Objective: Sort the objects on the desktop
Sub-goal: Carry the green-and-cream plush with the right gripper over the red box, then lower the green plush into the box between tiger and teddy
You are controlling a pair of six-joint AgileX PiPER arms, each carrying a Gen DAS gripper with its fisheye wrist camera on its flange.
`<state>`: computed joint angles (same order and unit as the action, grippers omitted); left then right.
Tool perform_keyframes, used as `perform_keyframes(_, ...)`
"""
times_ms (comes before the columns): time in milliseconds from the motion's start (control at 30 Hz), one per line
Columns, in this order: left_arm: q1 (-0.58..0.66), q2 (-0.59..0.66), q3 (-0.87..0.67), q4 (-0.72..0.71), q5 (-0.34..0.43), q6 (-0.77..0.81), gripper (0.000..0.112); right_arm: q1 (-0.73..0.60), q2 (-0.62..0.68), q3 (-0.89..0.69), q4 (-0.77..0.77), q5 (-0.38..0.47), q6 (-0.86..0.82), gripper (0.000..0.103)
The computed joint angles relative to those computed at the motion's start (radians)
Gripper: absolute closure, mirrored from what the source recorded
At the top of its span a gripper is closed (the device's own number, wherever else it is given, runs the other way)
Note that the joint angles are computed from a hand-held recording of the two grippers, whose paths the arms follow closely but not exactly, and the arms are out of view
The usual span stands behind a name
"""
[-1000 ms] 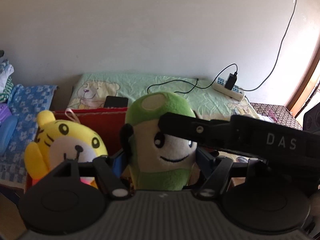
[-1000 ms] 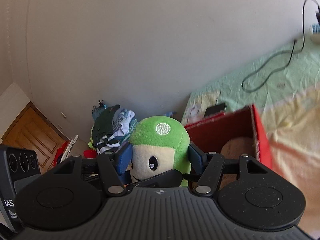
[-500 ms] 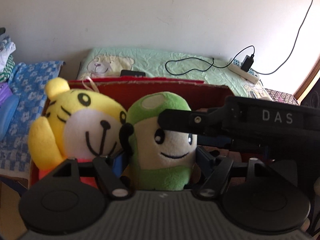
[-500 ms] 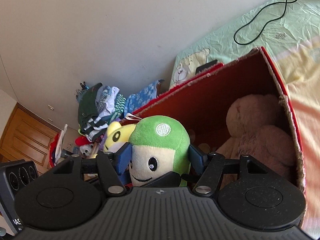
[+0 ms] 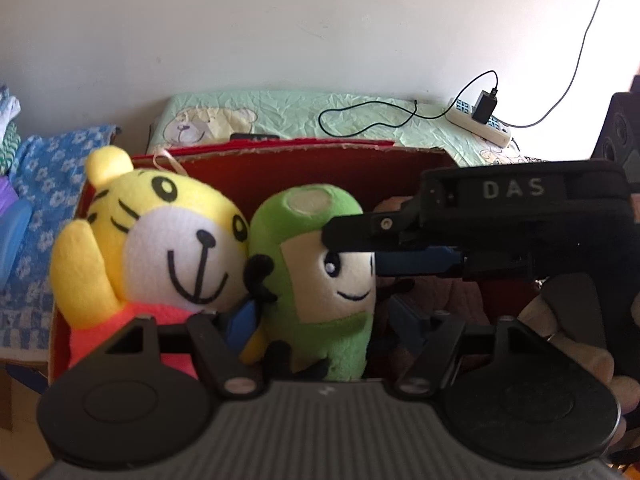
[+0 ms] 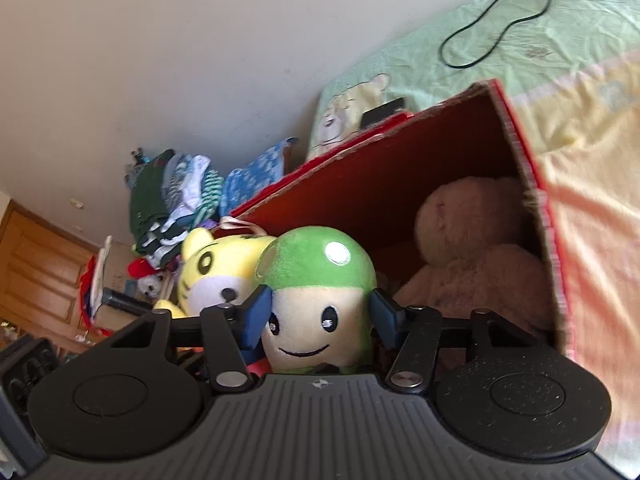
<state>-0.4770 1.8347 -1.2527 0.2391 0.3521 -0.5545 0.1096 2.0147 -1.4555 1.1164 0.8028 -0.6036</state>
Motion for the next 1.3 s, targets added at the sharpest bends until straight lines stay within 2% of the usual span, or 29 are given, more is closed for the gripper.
perform_keyframes(67,-0.021,0.007,-0.007,0.131,0.019,-0.108,0.04,0.007,-0.005,-0.002,-0.034,-0.022,0.021,0.05)
perform_keyframes(133,-0.026,0.012,-0.007,0.175,0.028,-0.139,0.04,0.021,-0.003,-0.008,-0.056,-0.033,0.02,0.051)
perform_keyframes(300,-0.004,-0.018,0.038,0.124,-0.008,-0.094,0.04,0.056,0.008,-0.033,-0.115,-0.053,0.053,0.052)
perform_keyframes(433,0.006,-0.029,0.056,0.033,-0.039,0.002,0.04,0.083,0.028,-0.068,-0.18,-0.059,0.076,0.052)
perform_keyframes(600,-0.02,0.032,-0.017,0.097,0.017,-0.061,0.04,0.07,0.084,-0.141,-0.193,-0.003,0.1,0.052)
perform_keyframes(733,-0.039,0.074,-0.072,0.182,0.095,-0.139,0.041,0.056,0.067,-0.119,-0.16,0.003,0.057,0.047)
perform_keyframes(967,-0.036,0.067,-0.065,0.196,0.1,-0.15,0.04,0.04,-0.003,-0.036,-0.098,-0.056,-0.013,0.046)
perform_keyframes(1067,-0.038,0.066,-0.063,0.202,0.103,-0.156,0.04,0.037,-0.012,-0.027,-0.095,-0.063,-0.005,0.054)
perform_keyframes(1133,-0.037,0.055,-0.051,0.207,0.099,-0.161,0.041,0.04,-0.001,-0.043,-0.117,-0.054,0.024,0.066)
perform_keyframes(1200,-0.04,0.049,-0.044,0.225,0.099,-0.175,0.041,0.044,0.025,-0.078,-0.156,-0.022,0.072,0.072)
perform_keyframes(1300,-0.05,0.057,-0.06,0.253,0.113,-0.197,0.04,0.056,0.038,-0.082,-0.155,-0.028,0.083,0.072)
